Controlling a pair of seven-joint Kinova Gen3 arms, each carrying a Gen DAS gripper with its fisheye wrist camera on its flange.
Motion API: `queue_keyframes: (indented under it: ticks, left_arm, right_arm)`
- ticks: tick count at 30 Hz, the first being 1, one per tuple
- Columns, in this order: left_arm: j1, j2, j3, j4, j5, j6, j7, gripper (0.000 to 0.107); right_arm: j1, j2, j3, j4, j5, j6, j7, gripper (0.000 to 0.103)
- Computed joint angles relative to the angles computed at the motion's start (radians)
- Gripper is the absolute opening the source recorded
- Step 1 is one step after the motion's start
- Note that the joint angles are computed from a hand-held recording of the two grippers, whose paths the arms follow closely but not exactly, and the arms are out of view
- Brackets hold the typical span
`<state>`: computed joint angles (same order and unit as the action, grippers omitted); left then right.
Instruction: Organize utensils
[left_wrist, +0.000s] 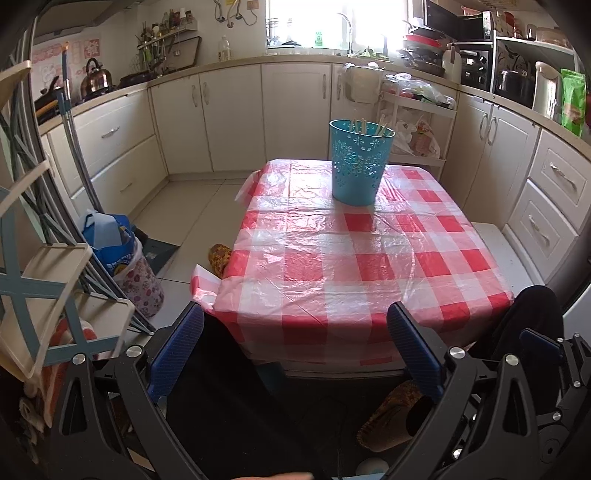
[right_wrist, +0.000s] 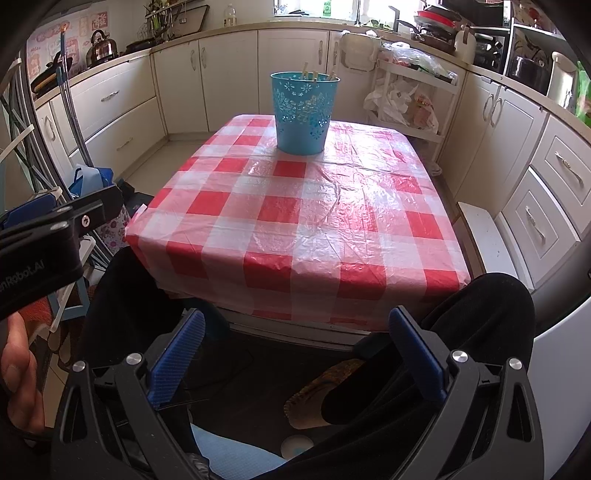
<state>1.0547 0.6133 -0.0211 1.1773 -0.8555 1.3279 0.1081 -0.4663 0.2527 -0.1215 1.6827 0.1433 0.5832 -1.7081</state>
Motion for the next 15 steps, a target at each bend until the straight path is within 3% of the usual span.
queue_keyframes:
  ticks: [3,6,15]
  left_arm:
    - [0.024,-0.016,-0.013,0.048,-0.04,-0.034,0.056,0.095]
    - [0.025,0.013,-0.001,-0.001,-0.046,0.017,0.019,0.095]
    - [0.007,0.043,-0.004,-0.064,0.006,0.064,-0.038,0.095]
  right_arm:
    - [-0.001,0.003,0.0,-0.003,0.0,0.004,0.0,0.096]
    - [-0.001,0.003,0.0,-0.003,0.0,0.003,0.002,0.096]
    - [-0.003,0.002,0.002,0.002,0.002,-0.004,-0.003,0.096]
